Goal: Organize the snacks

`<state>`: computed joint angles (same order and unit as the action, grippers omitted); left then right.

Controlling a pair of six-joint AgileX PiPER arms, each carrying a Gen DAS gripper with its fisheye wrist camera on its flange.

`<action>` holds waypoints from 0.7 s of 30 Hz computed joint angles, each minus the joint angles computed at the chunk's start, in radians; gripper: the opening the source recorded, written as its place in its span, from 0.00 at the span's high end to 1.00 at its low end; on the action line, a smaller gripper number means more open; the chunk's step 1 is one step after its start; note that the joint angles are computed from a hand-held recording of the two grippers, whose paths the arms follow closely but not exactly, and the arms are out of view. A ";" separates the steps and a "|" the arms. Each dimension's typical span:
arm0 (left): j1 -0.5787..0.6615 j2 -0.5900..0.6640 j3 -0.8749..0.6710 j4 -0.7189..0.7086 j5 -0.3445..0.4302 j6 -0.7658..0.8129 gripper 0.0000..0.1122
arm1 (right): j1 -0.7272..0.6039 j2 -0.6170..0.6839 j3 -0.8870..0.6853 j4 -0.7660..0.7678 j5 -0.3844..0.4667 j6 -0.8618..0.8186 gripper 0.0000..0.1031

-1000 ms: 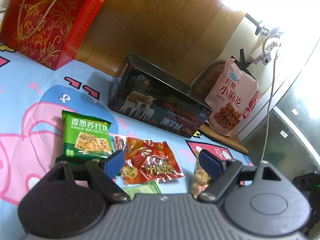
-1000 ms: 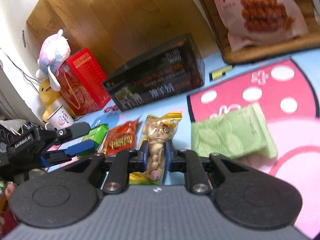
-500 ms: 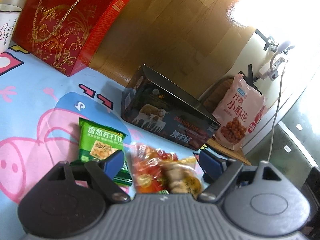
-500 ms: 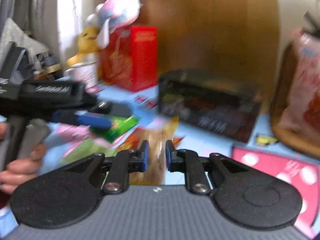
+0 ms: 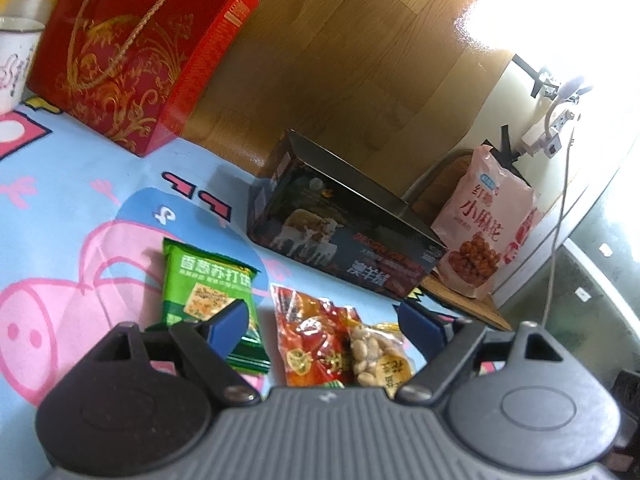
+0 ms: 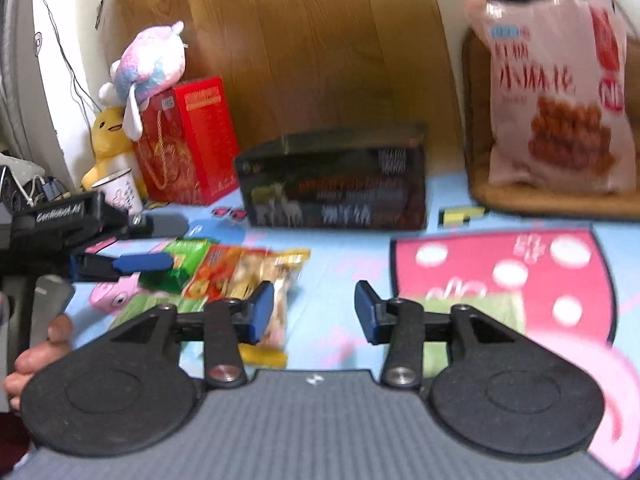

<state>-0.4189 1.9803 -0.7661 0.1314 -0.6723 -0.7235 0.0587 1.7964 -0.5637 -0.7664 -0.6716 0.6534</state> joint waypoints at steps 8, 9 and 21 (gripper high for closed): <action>-0.038 -0.029 -0.016 -0.138 0.061 0.163 0.23 | 0.090 0.025 -0.039 -0.061 0.085 0.013 0.40; -0.038 -0.030 -0.028 -0.117 0.073 0.156 0.24 | 0.091 0.034 -0.055 -0.088 0.093 0.036 0.40; -0.044 0.028 -0.178 0.342 0.212 -0.220 0.40 | 0.064 0.040 -0.044 -0.094 0.055 0.019 0.82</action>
